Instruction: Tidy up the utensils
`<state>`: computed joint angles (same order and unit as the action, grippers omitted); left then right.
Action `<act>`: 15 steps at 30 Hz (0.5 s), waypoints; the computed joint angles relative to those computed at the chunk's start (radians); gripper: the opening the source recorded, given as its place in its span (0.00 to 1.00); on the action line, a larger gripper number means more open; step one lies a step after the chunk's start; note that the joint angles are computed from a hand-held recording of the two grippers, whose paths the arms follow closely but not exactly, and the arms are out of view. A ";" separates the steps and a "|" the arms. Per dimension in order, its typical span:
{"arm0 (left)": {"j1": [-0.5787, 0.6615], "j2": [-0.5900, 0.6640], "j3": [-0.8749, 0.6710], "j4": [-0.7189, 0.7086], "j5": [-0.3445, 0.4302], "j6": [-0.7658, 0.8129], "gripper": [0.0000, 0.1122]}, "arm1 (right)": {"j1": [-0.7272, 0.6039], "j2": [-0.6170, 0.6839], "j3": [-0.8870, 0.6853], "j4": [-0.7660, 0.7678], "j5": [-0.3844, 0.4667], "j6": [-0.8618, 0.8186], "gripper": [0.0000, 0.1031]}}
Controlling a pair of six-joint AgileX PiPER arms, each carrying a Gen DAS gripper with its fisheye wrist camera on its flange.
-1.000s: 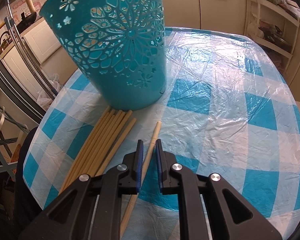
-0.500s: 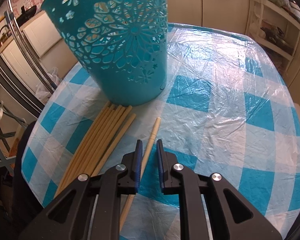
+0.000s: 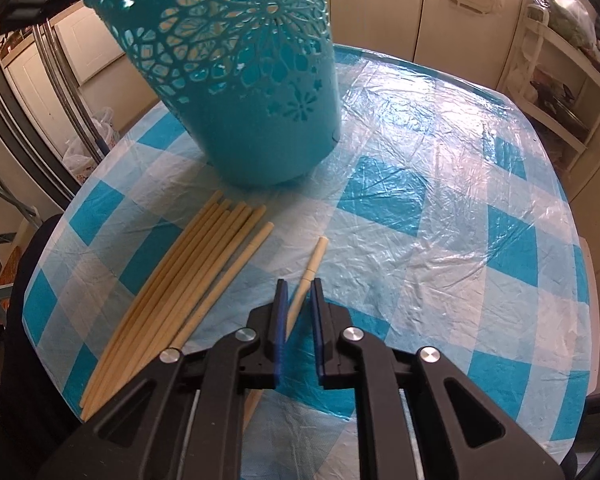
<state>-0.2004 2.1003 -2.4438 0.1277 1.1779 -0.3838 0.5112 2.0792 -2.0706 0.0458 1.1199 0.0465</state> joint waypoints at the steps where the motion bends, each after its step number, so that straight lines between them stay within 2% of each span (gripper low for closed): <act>1: 0.008 -0.055 0.087 -0.008 -0.038 -0.006 0.58 | -0.012 -0.003 0.004 0.025 0.002 0.000 0.06; 6: 0.051 -0.242 0.358 -0.038 -0.148 -0.036 0.62 | -0.073 -0.088 0.134 0.163 -0.054 -0.023 0.06; 11: 0.074 -0.354 0.518 -0.070 -0.195 -0.035 0.66 | -0.134 -0.220 0.273 0.369 -0.124 -0.117 0.06; 15: 0.086 -0.421 0.623 -0.088 -0.218 -0.025 0.67 | -0.196 -0.295 0.272 0.564 -0.147 -0.213 0.06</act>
<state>-0.1145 1.6788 -1.8207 0.0392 0.9595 -0.4086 0.3150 1.7839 -1.7983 0.6093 0.9728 -0.1666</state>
